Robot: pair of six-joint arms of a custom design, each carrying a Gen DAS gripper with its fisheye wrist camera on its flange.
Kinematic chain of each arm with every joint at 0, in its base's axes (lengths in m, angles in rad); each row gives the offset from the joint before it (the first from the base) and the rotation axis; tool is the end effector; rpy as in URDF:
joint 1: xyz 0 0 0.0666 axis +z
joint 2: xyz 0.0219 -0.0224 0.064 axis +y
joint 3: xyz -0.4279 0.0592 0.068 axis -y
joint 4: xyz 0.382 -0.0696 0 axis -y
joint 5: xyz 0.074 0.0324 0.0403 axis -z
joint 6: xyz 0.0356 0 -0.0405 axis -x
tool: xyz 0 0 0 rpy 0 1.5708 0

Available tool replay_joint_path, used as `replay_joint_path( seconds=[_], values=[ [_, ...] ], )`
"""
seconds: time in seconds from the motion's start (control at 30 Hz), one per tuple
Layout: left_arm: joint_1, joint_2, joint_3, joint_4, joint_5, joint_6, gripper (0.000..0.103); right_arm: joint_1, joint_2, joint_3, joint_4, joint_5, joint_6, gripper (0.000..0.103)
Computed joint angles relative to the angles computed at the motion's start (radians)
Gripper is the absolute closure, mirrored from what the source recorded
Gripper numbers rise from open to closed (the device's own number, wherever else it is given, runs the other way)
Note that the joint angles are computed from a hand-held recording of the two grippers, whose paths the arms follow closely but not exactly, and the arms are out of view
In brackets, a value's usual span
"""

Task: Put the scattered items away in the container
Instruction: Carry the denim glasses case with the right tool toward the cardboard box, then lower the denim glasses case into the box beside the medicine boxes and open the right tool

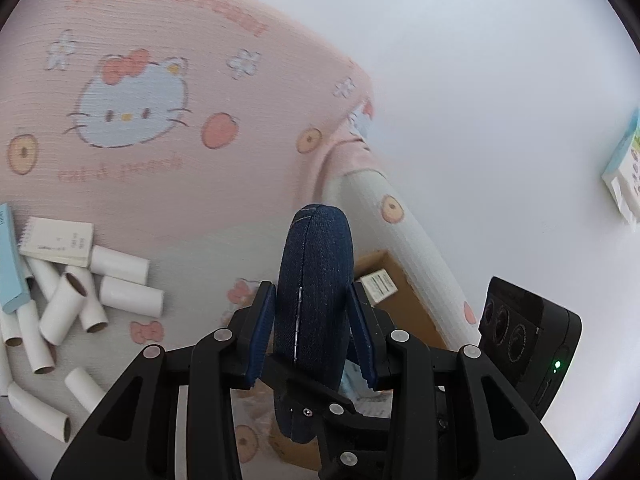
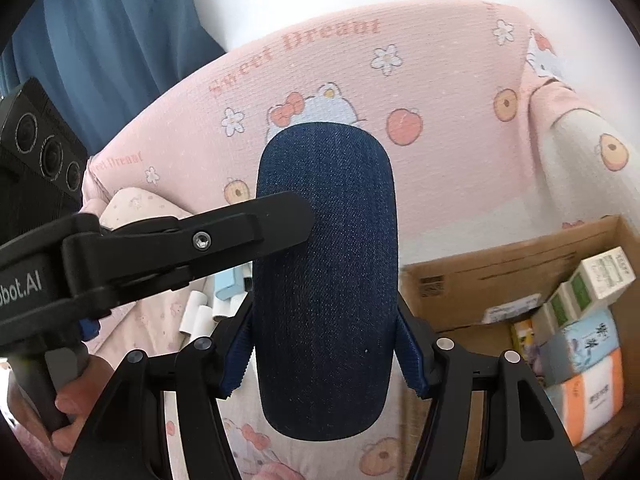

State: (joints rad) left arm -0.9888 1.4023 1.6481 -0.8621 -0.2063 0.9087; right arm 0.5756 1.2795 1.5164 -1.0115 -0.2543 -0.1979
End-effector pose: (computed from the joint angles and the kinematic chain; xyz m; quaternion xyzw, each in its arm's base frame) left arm 0.2676 -0.3942 0.5937 -0.0119 0.8847 -0.3180 0.3406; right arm 0.3417 0.2319 0.5737 -0.2199 0.8889 0.2533 0.3120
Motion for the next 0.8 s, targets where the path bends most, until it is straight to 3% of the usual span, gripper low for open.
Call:
replay_joint_path(
  seconds=[0.13,0.33,0.53,0.8],
  values=[
    [-0.014,0.073,0.083,-0.004,0.037,-0.047,0.063,-0.075,-0.003,0.038,-0.092,-0.043,0.021,0.043],
    [-0.018,0.183,0.203,0.002,0.148,-0.057,0.063,-0.179,-0.011,0.065,-0.179,-0.002,0.142,0.043],
    [-0.03,0.285,0.321,-0.019,0.218,-0.085,0.063,-0.293,0.031,0.147,-0.345,-0.03,0.27,0.043],
    [-0.027,0.42,0.464,-0.043,0.323,-0.081,0.063,-0.41,0.084,0.196,-0.453,-0.02,0.383,0.043]
  ],
)
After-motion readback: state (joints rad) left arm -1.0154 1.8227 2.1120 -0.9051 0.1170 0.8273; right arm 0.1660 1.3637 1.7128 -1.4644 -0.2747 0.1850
